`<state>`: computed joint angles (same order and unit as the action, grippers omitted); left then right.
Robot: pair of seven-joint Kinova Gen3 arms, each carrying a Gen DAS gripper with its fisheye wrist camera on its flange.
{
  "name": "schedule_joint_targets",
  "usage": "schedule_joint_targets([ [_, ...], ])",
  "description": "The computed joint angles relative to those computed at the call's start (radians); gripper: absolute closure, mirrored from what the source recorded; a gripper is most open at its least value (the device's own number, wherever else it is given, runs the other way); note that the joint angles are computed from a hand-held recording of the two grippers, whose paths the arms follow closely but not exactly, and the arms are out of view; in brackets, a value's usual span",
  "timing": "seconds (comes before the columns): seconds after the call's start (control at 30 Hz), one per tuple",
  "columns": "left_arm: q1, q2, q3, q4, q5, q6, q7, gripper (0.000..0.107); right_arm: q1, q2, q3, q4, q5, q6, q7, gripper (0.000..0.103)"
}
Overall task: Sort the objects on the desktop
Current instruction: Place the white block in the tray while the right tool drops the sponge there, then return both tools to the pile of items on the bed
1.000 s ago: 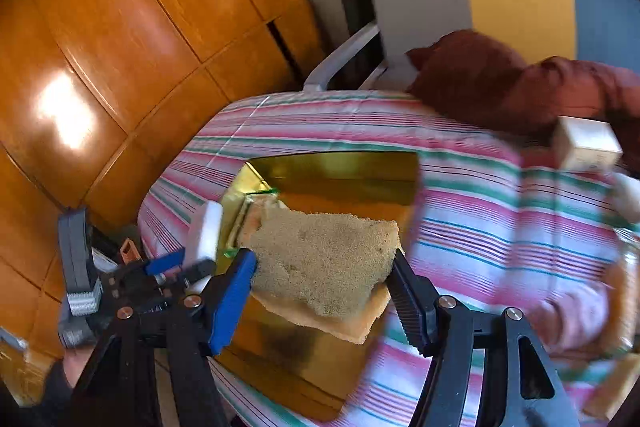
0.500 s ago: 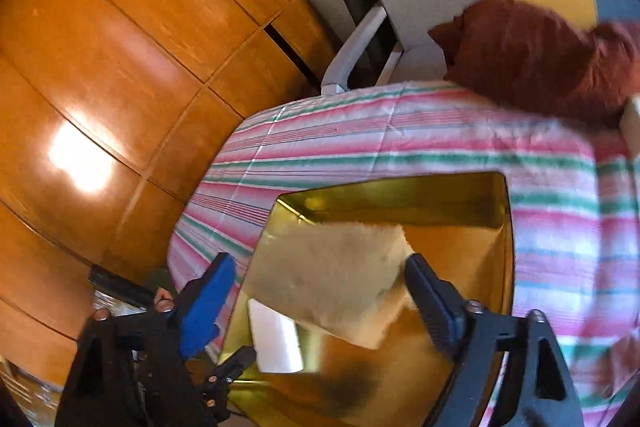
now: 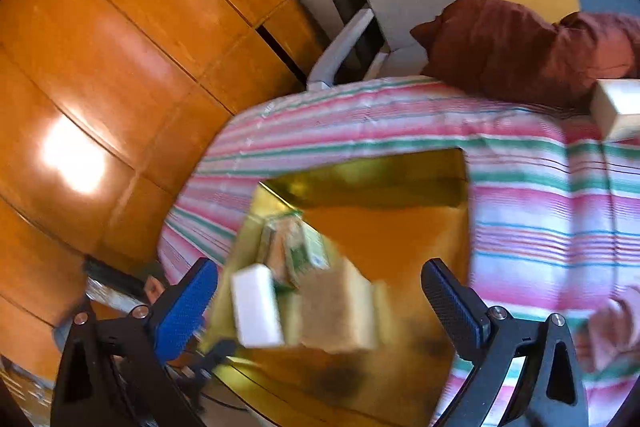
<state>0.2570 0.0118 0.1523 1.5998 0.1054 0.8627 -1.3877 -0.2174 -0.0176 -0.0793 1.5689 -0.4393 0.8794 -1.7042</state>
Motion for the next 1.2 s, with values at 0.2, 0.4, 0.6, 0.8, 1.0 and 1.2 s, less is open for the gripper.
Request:
schedule_joint_targets([
  [0.2, -0.003, 0.019, 0.001, -0.014, 0.071, 0.042, -0.045, 0.029, 0.0, -0.091, 0.002, 0.101, 0.093, -0.01, -0.045, 0.001],
  [0.4, 0.014, 0.023, 0.016, -0.024, 0.108, 0.044, -0.107, 0.029, 0.016, -0.181, 0.013, 0.178, 0.164, 0.001, -0.092, 0.001],
  [0.6, 0.046, 0.039, 0.038, -0.058, 0.147, 0.058, -0.203, 0.029, 0.051, -0.279, 0.063, 0.249, 0.187, 0.037, -0.097, 0.002],
  [0.8, 0.089, 0.065, 0.058, -0.101, 0.147, 0.077, -0.226, 0.028, 0.113, -0.361, 0.101, 0.288, 0.245, 0.085, -0.101, 0.01],
  [1.0, 0.134, 0.1, 0.079, -0.147, 0.149, 0.105, -0.235, 0.028, 0.193, -0.453, 0.191, 0.294, 0.295, 0.183, -0.082, 0.014],
  [1.2, 0.181, 0.147, 0.103, -0.19, 0.166, 0.128, -0.264, 0.028, 0.294, -0.54, 0.266, 0.276, 0.383, 0.338, -0.062, 0.013],
])
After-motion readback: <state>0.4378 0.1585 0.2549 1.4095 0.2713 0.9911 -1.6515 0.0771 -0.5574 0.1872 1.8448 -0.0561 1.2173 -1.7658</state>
